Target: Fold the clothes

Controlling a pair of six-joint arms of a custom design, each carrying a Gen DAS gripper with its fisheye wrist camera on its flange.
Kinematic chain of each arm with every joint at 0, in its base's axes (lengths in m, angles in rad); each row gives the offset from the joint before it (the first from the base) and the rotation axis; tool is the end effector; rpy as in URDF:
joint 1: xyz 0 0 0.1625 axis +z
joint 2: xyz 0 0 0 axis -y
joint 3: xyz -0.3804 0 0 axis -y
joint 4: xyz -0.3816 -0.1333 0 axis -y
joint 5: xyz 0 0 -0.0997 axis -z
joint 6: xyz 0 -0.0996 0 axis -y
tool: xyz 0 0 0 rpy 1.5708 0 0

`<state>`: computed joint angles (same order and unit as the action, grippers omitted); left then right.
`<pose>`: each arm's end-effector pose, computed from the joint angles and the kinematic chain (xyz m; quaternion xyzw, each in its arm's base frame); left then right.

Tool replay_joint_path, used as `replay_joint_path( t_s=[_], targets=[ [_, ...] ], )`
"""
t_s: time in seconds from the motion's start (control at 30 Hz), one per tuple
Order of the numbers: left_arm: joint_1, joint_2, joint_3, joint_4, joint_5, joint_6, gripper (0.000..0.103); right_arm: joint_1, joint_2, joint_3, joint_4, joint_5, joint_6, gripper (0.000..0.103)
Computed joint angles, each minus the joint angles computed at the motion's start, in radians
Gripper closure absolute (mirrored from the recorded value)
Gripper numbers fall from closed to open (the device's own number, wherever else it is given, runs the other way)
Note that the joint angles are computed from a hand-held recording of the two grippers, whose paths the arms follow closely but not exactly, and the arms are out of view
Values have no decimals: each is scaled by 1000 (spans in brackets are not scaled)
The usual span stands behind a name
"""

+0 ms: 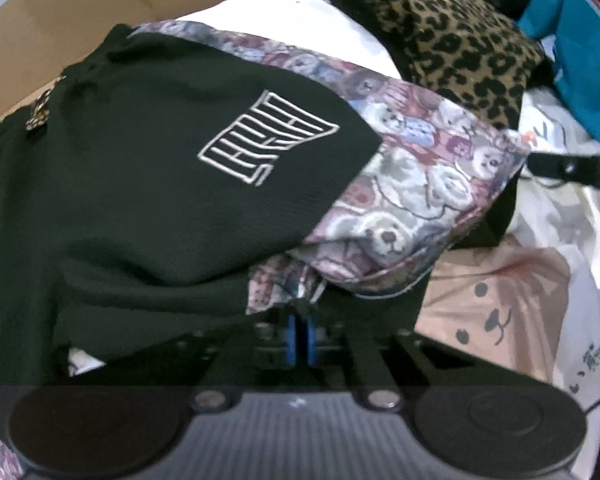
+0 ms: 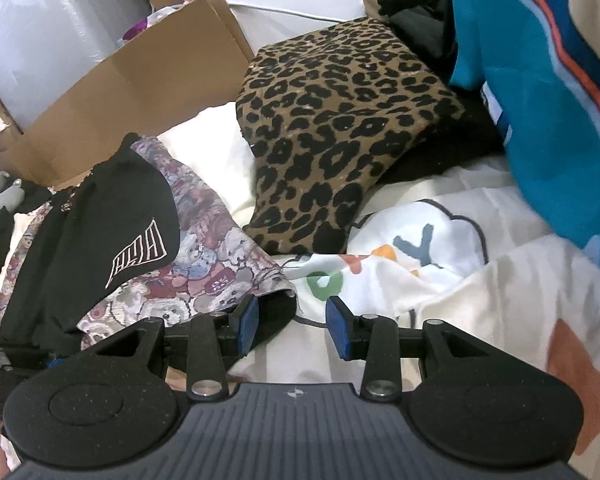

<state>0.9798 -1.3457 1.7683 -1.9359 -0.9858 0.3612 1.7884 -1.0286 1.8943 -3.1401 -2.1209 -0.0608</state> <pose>-0.1377 -0.5431 0.2882 0.4460 0.8469 -0.0057 0.2895 0.2034 -0.5435 0.1975 0.0327 -0.9077 0.3506 0.2282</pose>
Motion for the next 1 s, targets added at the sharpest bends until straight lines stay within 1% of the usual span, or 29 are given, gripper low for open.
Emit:
replay_joint_path(
  t_s=[0.17,0.2,0.23,0.27,0.3,0.33,0.43,0.57,0.63,0.7,0.73,0.8,0.9,1.0],
  targets=[
    [-1,-41,-17,8,7,-36,99,-14,42,-21,-33,23,-5,60],
    [-1,-51,-22,16,8,-48,99,-16,49,-26,-39,25,-12,65],
    [-1,-63,-24,25,12,-59,99,-17,55,-31,-38,22,-15,75],
    [-1,-75,-26,34,18,-71,99,-17,60,-37,-33,16,-13,81],
    [-1,-85,-28,44,26,-83,99,-17,65,-41,-32,9,-9,91],
    [0,-96,-30,53,35,-96,99,-16,69,-45,-34,1,-4,95],
    [4,-128,-23,74,59,-127,99,-12,76,-49,-48,-10,-3,98],
    [13,-159,-10,123,86,-165,99,-4,82,-53,-53,-28,-17,98],
    [16,-172,-5,150,98,-181,97,-3,81,-52,-47,-32,-13,99],
    [13,-187,0,173,116,-185,91,-3,77,-50,-34,-36,-7,98],
    [10,-195,3,179,122,-180,89,-2,74,-48,-28,-39,-4,98],
    [0,-214,9,176,125,-149,81,-2,64,-40,-17,-41,5,98],
    [-11,-231,8,165,113,-103,81,1,45,-25,-6,-52,23,98],
    [-19,-242,-3,162,95,-87,81,4,18,-3,2,-66,42,97]
  ],
)
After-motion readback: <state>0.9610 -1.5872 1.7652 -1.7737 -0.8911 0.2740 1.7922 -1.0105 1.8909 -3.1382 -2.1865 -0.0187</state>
